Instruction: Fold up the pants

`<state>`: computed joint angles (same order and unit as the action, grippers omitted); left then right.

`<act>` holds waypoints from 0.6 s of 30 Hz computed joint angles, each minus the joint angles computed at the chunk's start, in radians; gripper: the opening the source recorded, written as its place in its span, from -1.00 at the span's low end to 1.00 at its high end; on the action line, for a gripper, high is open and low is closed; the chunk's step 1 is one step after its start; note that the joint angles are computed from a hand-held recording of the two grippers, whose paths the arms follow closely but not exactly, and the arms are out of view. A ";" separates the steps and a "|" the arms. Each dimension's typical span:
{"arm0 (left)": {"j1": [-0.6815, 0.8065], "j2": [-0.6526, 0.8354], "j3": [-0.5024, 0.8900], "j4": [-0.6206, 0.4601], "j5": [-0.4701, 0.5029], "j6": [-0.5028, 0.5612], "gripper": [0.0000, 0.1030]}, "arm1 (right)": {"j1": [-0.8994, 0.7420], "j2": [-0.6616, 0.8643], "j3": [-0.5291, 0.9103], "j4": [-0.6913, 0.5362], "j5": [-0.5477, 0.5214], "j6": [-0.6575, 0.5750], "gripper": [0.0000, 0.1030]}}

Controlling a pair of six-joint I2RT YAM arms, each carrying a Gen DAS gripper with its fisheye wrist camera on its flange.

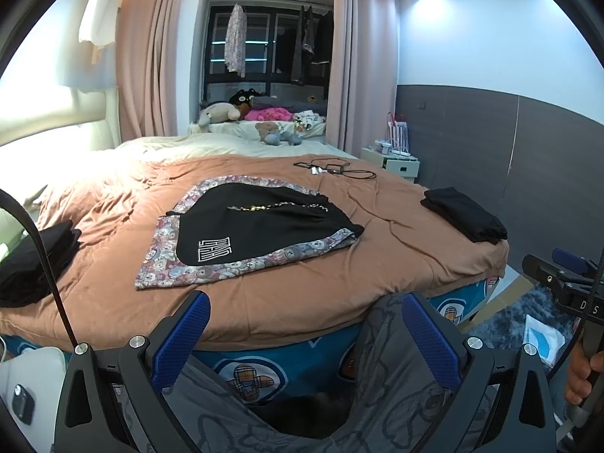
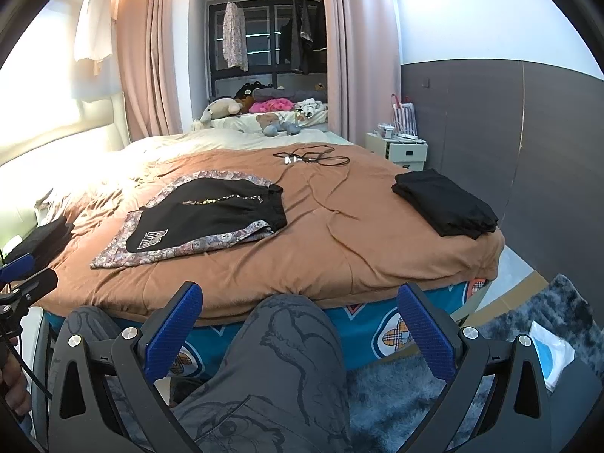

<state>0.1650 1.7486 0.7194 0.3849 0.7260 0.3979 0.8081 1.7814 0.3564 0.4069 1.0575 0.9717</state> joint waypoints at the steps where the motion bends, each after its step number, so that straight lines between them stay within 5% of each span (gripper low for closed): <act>1: 0.000 -0.003 -0.001 -0.001 -0.002 0.000 0.99 | -0.001 0.000 -0.002 0.004 0.000 -0.001 1.00; 18: 0.014 -0.010 0.009 -0.019 0.003 -0.001 0.99 | 0.002 -0.007 0.006 -0.016 -0.006 0.021 1.00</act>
<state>0.1787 1.7388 0.7286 0.3661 0.7293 0.3965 0.8103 1.7741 0.3627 0.3910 1.0510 0.9926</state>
